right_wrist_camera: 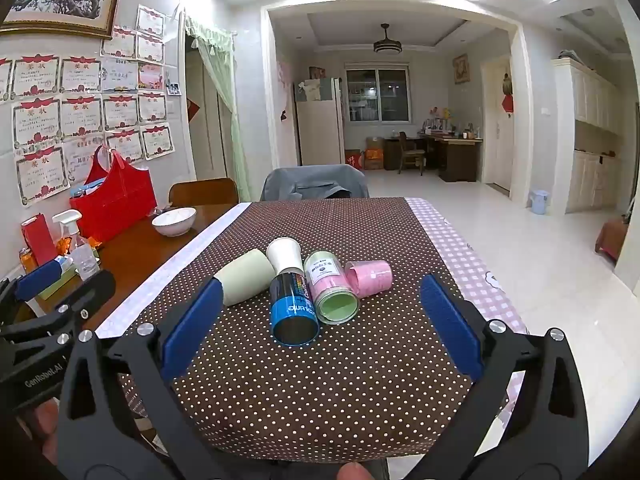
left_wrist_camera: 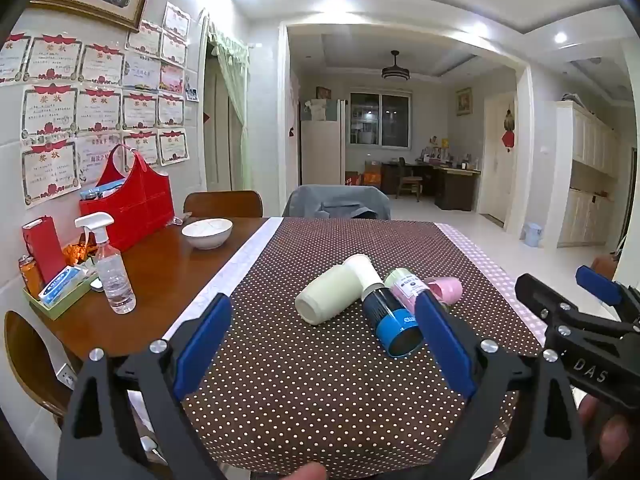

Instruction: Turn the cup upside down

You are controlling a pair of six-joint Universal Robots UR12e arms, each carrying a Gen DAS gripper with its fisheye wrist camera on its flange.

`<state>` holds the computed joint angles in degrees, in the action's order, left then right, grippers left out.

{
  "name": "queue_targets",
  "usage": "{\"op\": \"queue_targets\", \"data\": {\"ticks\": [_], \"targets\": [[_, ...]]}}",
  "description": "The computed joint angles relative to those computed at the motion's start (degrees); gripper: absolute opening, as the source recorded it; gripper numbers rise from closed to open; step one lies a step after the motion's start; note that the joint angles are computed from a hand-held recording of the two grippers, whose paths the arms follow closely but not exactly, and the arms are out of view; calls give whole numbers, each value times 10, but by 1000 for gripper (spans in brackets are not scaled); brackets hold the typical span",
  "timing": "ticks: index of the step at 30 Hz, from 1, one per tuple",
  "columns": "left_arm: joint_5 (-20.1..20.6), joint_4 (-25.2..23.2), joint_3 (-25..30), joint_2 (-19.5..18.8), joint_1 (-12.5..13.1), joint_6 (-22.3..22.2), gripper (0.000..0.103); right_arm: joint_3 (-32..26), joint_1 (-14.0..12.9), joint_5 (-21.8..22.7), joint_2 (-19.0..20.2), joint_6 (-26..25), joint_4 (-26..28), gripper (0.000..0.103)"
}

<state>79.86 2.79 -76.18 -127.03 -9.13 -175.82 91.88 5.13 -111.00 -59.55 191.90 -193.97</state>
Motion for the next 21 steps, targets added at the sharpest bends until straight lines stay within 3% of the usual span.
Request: {"op": "queue_targets", "data": {"ticks": [21], "targets": [[-3,0,2,-2,-2,5,91,5,-1,1,-5,3,-2,97]]}}
